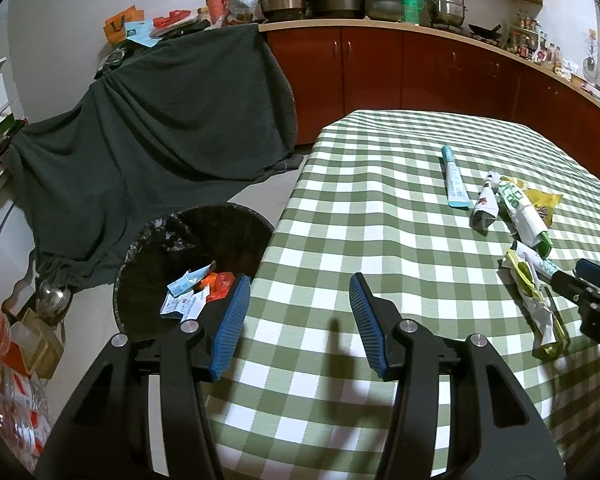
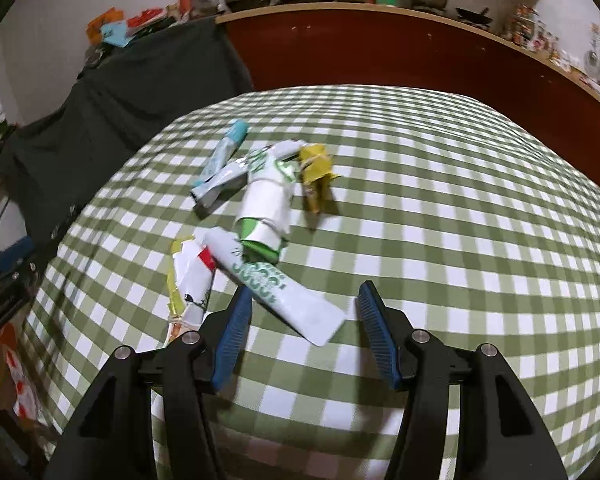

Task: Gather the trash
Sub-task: 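Grasp a white tube with the right tool while the left tool grasps a yellow wrapper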

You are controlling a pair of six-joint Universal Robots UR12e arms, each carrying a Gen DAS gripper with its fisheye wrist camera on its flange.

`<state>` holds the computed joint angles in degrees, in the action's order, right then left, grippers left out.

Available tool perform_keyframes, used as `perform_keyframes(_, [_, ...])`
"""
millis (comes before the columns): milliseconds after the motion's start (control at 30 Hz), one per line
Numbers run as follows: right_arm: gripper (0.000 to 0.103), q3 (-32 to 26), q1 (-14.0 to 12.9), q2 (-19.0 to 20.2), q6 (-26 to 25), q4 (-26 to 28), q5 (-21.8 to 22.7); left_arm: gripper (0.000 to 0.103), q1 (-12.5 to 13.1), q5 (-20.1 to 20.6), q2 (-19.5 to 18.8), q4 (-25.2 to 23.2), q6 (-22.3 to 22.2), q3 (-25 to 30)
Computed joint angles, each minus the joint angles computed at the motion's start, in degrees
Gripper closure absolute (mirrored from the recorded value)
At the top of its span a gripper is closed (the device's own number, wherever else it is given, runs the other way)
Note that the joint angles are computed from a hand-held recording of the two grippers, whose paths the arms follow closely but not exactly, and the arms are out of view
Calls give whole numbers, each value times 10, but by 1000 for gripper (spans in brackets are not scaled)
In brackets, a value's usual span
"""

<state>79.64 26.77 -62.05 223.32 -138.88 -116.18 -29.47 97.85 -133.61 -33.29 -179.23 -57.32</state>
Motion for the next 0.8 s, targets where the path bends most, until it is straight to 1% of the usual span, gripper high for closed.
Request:
perform_keyframes(67, [47, -7, -1, 5, -11, 6, 0, 52, 1, 0, 0, -1, -2, 0])
perform_keyframes(133, [53, -12, 0, 8, -24, 11, 0, 52, 1, 0, 0, -1, -2, -1])
perform_keyframes(200, [67, -11, -1, 7, -33, 5, 7, 52, 2, -1, 0, -2, -3, -1])
perform_keyframes(267, [74, -13, -1, 8, -43, 4, 16, 52, 2, -4, 0, -4, -5, 0])
perform_keyframes(367, [78, -12, 0, 7, -44, 3, 22, 52, 3, -13, 0, -11, -9, 1])
perform_keyframes(467, [80, -6, 2, 3, -39, -2, 25, 52, 1, -11, 2, -9, -8, -1])
perform_keyframes(633, [87, 8, 5, -6, -32, -20, 23, 52, -3, -12, 4, -7, -7, -3])
perform_keyframes(667, [92, 11, 6, -8, -32, -25, 20, 52, -4, -12, 5, -6, -6, -4])
perform_keyframes(800, [93, 25, 9, -18, -28, -31, 11, 52, -10, -14, 6, -8, -2, -4])
